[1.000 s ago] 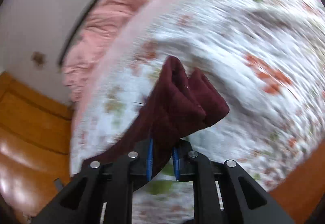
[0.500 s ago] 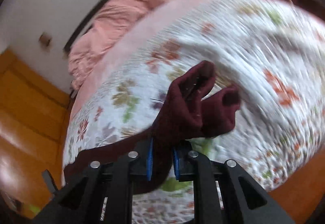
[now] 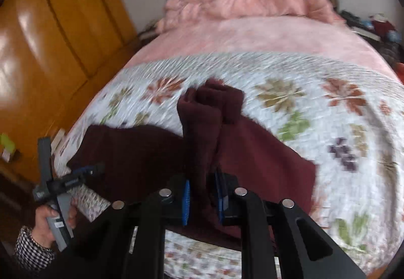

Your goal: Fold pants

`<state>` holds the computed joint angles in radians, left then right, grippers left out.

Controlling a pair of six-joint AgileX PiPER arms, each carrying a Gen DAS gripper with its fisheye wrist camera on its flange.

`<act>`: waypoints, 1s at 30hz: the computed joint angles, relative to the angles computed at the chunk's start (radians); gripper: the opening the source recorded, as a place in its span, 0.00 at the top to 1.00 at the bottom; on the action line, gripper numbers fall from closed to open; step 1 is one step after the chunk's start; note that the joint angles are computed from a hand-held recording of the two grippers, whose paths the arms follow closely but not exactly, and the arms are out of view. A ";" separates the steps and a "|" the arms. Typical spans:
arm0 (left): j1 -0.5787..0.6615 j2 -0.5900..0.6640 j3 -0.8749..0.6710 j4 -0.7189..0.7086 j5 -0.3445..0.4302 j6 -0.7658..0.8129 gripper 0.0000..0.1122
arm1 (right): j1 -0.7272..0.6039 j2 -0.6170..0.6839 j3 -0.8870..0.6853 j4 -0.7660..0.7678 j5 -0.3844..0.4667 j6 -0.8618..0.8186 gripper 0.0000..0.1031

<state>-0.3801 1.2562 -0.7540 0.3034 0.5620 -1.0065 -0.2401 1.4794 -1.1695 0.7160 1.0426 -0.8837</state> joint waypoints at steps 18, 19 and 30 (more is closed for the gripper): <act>0.210 -0.049 0.051 -0.270 -0.013 0.342 0.15 | 0.258 0.164 0.178 -0.050 -0.079 0.018 0.37; 0.218 -0.046 0.054 -0.295 -0.018 0.366 0.15 | 0.236 0.159 0.172 -0.028 -0.042 -0.002 0.34; 0.239 -0.030 0.062 -0.366 -0.034 0.435 0.15 | 0.263 0.065 0.159 -0.075 -0.043 0.015 0.36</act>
<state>-0.1412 1.2265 -0.6917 -0.0627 0.5282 -0.5713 0.0230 1.5446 -1.0103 0.6408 0.9998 -0.8692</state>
